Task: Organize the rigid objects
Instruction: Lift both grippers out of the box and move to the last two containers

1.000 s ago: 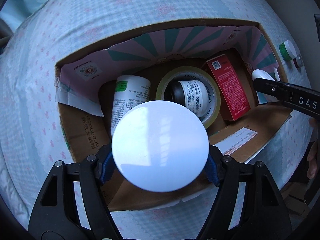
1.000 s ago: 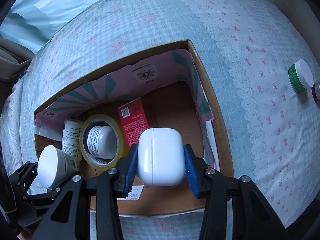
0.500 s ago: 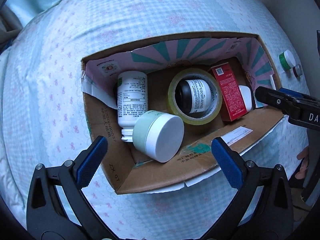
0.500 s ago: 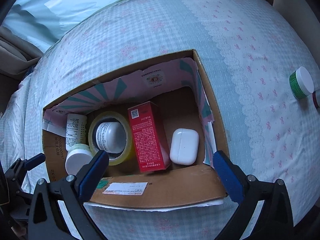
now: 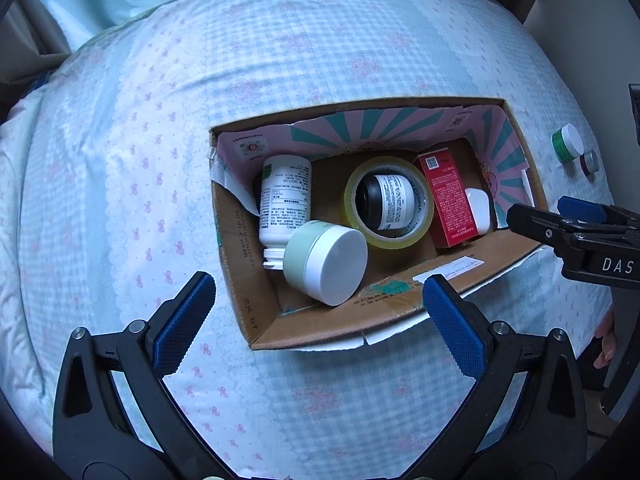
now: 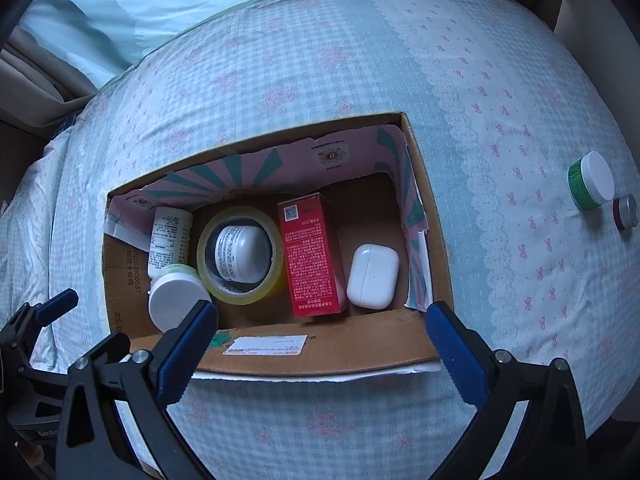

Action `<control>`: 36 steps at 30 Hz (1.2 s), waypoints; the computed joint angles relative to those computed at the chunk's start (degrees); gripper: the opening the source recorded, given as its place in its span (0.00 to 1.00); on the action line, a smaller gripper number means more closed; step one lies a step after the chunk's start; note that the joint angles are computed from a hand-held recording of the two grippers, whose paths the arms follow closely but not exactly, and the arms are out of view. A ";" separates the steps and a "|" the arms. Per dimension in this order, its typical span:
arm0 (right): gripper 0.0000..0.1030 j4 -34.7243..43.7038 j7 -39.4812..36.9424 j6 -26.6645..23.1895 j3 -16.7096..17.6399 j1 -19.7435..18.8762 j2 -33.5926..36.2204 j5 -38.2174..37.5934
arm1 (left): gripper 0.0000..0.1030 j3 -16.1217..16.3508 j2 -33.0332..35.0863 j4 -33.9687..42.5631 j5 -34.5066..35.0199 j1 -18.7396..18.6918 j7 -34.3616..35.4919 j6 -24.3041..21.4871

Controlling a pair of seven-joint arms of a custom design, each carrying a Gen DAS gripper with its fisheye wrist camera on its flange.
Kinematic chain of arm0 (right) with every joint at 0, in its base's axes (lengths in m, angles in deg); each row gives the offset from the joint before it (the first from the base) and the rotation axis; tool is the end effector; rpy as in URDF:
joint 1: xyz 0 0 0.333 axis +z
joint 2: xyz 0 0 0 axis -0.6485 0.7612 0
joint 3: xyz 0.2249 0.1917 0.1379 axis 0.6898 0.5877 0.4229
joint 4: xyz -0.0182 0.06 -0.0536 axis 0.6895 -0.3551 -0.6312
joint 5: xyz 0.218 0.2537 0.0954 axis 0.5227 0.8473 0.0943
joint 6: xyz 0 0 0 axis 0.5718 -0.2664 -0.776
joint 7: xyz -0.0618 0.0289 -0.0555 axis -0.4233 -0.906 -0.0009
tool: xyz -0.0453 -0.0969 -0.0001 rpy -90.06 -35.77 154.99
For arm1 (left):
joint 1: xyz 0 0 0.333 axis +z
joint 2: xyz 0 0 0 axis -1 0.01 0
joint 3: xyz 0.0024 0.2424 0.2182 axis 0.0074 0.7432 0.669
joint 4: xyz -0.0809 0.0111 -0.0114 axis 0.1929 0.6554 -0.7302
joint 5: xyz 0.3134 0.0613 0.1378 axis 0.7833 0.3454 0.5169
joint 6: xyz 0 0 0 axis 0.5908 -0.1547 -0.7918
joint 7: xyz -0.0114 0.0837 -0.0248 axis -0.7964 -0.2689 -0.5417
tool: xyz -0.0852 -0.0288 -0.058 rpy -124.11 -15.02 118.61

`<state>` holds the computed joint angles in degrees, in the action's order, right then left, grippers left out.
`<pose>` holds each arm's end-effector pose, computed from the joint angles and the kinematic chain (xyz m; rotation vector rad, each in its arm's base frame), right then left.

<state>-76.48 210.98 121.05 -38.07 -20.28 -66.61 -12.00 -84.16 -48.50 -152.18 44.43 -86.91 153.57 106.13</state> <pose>0.4736 0.2341 0.5913 -1.6911 2.4069 -0.0539 0.5334 -0.0335 0.6013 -1.6097 2.5738 -0.3705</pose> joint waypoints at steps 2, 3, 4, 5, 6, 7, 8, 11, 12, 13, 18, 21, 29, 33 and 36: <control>1.00 1.49 -1.19 -1.46 0.05 0.08 0.10 0.76 | 1.00 0.25 -0.71 0.59 -0.36 0.24 -0.21 -0.59; 1.00 2.48 -1.68 -2.35 0.17 0.18 0.11 0.46 | 1.00 0.32 -0.97 1.05 -0.24 0.33 -0.73 -0.99; 1.00 3.31 -1.98 -3.16 0.33 0.34 -0.08 -0.29 | 1.00 0.35 -1.21 1.65 -0.02 0.41 -1.43 -1.39; 1.00 4.32 -2.47 -3.98 0.47 0.49 -0.25 -0.89 | 1.00 0.47 -1.43 2.35 -0.28 0.55 -1.90 -1.75; 1.00 5.24 -2.92 -4.63 0.59 0.64 -0.48 -1.32 | 1.00 0.59 -1.70 2.86 -0.90 0.69 -2.33 -1.89; 1.00 6.29 -3.23 -5.52 0.73 0.81 -0.67 -1.93 | 1.00 0.73 -2.02 3.46 -1.55 0.84 -2.81 -2.09; 1.00 7.17 -3.63 -6.45 0.83 0.94 -0.95 -2.57 | 1.00 0.81 -2.30 4.06 -1.95 0.96 -3.32 -2.31; 1.00 9.03 -5.59 -8.00 0.92 1.20 -2.56 -3.34 | 1.00 0.87 -3.88 4.90 -3.19 1.06 -4.51 -2.24; 1.00 9.22 -6.05 -8.16 0.95 1.24 -3.36 -3.65 | 1.00 0.89 -4.52 5.12 -3.79 1.03 -4.72 -2.33; 1.00 9.58 -6.40 -8.55 1.00 1.26 -4.03 -4.03 | 1.00 0.80 -5.22 5.13 -3.96 0.95 -5.11 -2.20; 1.00 9.34 -6.94 -10.22 1.21 0.65 -8.87 -7.63 | 1.00 -0.17 -9.85 3.12 -3.33 -0.04 -7.06 1.13; 1.00 8.17 -8.67 -11.85 1.17 -0.20 -12.45 -10.72 | 1.00 -0.78 -12.87 0.96 -3.39 -0.83 -9.33 3.12; 1.00 -3.15 -11.68 -12.91 -3.16 -5.43 -27.67 -13.07 | 1.00 -7.11 -19.48 -2.62 3.12 -3.86 -20.89 6.49; 1.00 -9.04 -17.46 -13.74 -6.83 -9.07 -34.82 -14.99 | 1.00 -12.52 -18.71 -1.30 8.66 -6.88 -28.39 6.71; 1.00 -11.74 -23.07 -13.91 -10.55 -11.55 -38.56 -15.42 | 1.00 -16.70 -15.71 0.92 12.37 -9.83 -35.26 6.10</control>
<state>-88.22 187.91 107.14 -48.62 -31.83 -105.17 -27.42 -100.86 -64.21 -151.26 56.80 -96.74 118.31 112.24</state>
